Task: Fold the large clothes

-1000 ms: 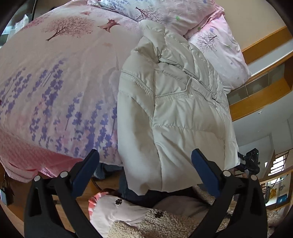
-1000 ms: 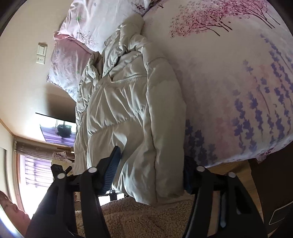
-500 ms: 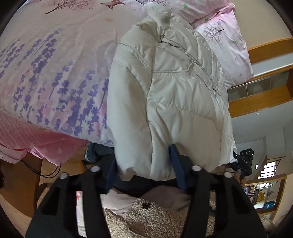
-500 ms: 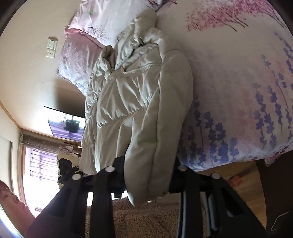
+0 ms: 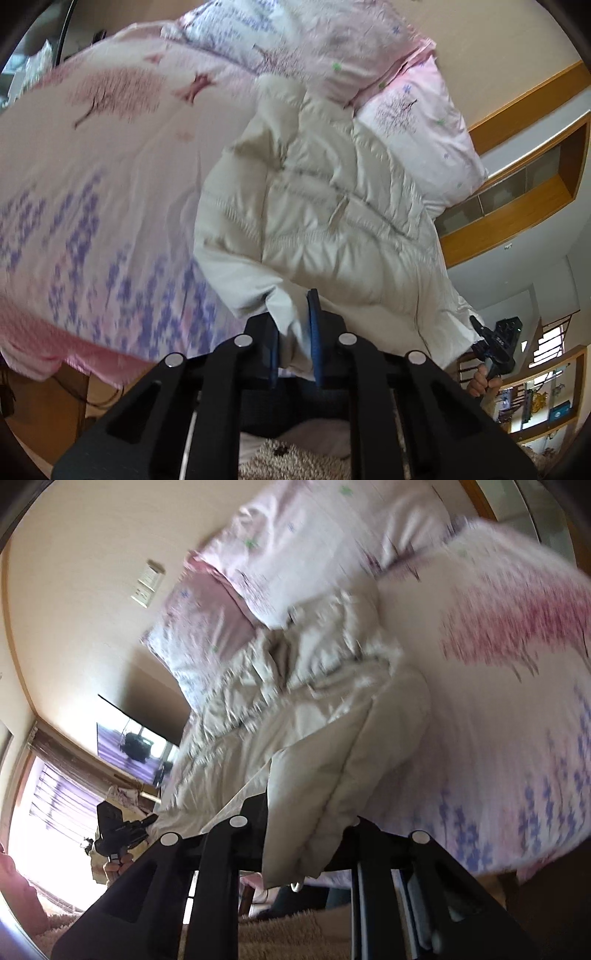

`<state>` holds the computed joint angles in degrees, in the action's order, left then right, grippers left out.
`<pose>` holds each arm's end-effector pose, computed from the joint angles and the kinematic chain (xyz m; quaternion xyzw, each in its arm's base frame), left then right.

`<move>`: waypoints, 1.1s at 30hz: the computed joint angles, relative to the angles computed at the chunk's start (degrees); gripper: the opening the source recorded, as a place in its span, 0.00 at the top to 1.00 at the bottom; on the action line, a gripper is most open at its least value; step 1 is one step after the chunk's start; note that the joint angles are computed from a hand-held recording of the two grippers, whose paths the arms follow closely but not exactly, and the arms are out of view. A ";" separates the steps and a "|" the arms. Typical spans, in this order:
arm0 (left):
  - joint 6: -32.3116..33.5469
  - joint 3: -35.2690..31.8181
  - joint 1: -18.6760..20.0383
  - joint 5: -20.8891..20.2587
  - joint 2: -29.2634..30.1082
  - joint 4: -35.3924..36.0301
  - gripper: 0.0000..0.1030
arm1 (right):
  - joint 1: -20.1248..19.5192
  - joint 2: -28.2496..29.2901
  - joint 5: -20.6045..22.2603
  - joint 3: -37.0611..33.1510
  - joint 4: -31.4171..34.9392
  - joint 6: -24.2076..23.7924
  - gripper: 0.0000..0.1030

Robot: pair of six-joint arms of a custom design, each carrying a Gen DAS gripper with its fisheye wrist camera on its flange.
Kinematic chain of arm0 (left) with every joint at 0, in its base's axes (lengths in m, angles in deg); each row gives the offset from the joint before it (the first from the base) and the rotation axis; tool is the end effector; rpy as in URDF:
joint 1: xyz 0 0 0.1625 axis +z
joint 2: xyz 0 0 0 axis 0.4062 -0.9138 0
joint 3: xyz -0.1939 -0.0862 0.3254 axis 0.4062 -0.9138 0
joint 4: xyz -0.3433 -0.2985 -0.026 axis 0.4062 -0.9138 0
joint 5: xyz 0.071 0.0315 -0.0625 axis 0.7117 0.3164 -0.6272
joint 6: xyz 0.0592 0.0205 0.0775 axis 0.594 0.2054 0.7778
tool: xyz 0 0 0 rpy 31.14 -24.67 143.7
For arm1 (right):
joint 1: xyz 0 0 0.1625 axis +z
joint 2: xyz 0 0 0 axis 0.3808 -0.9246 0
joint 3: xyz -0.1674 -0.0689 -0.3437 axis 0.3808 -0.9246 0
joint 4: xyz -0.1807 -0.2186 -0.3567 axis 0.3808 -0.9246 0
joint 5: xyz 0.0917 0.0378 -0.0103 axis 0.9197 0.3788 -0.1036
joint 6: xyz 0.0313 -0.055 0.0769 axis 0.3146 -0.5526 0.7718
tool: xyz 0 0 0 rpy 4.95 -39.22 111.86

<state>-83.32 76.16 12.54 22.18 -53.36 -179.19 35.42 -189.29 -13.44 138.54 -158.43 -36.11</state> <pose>-0.1979 -0.3652 0.2736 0.0383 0.9669 -0.2487 0.0424 -0.0286 -0.3763 0.4245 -0.0716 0.9292 -0.3620 0.0206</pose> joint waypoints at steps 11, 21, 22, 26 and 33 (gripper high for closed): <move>9.77 -5.76 0.31 7.98 8.49 -14.51 0.89 | 9.27 8.30 1.21 -1.14 -25.53 5.97 0.84; 22.69 -23.02 4.51 12.76 25.99 -21.62 0.89 | 21.47 27.42 -9.72 -14.35 -40.13 12.10 0.84; 23.58 -25.42 5.49 12.60 28.19 -21.74 0.89 | 22.47 29.57 -11.09 -16.26 -40.78 12.58 0.84; 26.00 -34.19 8.96 12.50 36.08 -21.02 0.89 | 24.49 36.37 -14.92 -22.66 -41.86 15.07 0.84; 25.97 -47.18 14.08 11.82 47.28 -15.80 0.89 | 26.80 48.64 -26.58 -35.88 -38.04 20.26 0.84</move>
